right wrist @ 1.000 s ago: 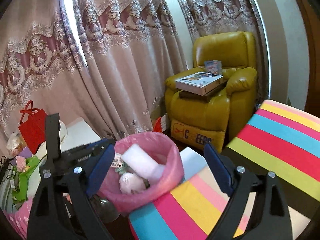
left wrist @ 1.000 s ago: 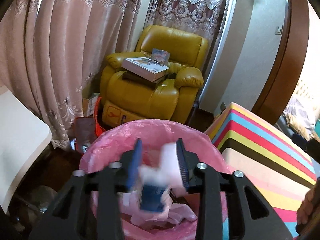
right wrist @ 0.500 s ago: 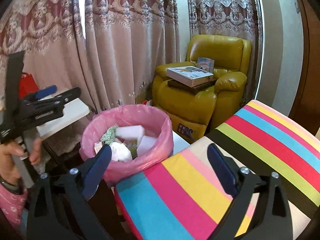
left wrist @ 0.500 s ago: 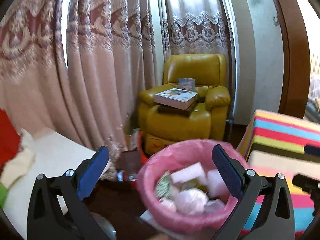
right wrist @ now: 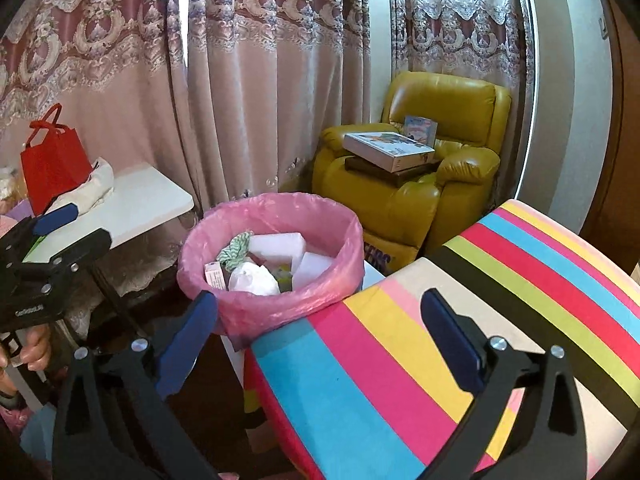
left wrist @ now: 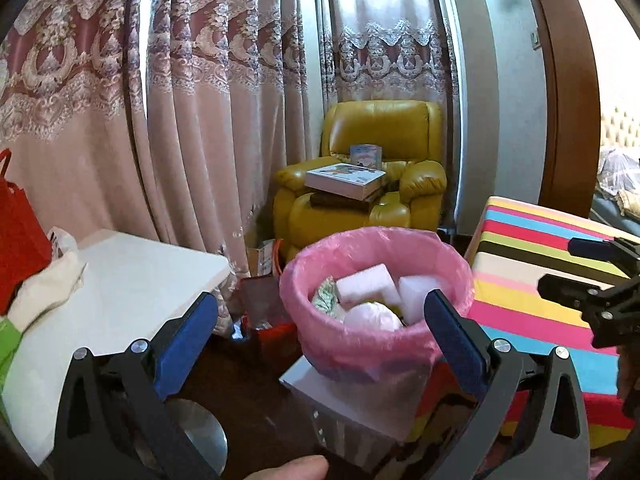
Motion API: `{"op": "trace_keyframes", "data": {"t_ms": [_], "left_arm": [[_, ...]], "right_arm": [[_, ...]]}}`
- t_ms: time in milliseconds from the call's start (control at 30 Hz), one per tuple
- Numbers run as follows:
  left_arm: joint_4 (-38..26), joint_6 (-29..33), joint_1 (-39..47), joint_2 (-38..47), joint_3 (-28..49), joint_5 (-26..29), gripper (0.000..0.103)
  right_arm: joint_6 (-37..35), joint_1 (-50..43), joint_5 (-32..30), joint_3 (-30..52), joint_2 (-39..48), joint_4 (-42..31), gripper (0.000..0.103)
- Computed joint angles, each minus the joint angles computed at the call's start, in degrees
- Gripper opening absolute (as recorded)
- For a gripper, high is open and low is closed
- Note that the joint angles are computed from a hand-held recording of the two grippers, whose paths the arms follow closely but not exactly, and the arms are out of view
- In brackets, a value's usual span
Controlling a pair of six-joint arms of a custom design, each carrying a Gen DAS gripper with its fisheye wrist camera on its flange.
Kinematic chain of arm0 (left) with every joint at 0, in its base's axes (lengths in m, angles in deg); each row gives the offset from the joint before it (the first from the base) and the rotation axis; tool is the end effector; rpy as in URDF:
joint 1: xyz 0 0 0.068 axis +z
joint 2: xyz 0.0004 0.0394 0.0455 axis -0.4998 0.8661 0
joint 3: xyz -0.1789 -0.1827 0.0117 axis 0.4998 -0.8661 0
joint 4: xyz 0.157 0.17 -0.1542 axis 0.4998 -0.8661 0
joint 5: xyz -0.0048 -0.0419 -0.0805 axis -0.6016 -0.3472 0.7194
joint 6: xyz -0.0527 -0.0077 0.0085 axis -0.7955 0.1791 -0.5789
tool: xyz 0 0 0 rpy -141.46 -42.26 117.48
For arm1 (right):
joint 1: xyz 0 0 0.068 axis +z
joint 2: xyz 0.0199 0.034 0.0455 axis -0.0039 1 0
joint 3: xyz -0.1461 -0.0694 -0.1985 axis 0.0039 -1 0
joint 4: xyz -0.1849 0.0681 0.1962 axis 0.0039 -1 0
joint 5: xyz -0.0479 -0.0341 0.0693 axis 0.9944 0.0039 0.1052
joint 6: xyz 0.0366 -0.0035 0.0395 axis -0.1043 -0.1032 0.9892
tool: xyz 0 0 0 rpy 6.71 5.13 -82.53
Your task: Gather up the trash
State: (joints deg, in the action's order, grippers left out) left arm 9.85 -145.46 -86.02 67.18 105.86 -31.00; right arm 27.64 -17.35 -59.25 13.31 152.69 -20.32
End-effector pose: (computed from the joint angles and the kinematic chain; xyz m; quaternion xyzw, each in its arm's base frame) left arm 0.1429 -0.1546 0.2735 -0.2080 0.8194 0.1697 0.5065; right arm 0.3611 -0.0814 0.2429 -0.3841 0.7874 0.2308 0.4234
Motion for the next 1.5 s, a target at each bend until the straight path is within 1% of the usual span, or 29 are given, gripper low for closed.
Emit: {"op": "trace_keyframes", "data": {"t_ms": [67,167,300,567,733,867,1033,1200,1500], "left_arm": [[1.3,0.0,-1.6,-1.0,-1.1,0.2,0.097],[2.8,1.3,-2.3,0.1,-0.7,0.5,0.097],[1.5,-1.0,-3.0,3.1,1.0,-0.6,0.097],[5.5,3.4,-1.1,1.6,-0.2,2.0,0.097],[5.7,3.4,-0.8,2.2,-0.2,2.0,0.097],[7.1,4.1,-0.1,1.8,-1.1,3.0,0.097],[7.2,4.0,-0.1,2.0,-1.3,2.9,0.097],[9.0,5.6,0.3,1.2,-2.2,3.2,0.097],[10.3,6.6,0.7,0.7,-2.9,3.6,0.097]], "right_arm": [[0.3,0.2,0.3,-0.8,-0.5,0.5,0.099],[-0.1,0.4,0.5,-1.3,-0.8,0.4,0.099],[-1.5,0.5,0.5,-2.4,-2.1,0.3,0.099],[-0.9,-0.3,0.3,-1.1,-1.3,0.1,0.099],[-1.6,-0.2,0.5,-2.0,-1.8,0.1,0.099],[-1.9,-0.1,0.4,-2.9,-2.8,0.5,0.099],[-2.0,-0.8,-0.8,-2.8,-2.9,0.2,0.099],[-2.2,-1.7,-2.6,-2.9,-2.9,0.3,0.099],[-0.6,-2.0,-4.3,-3.7,-3.2,2.1,0.099]]}}
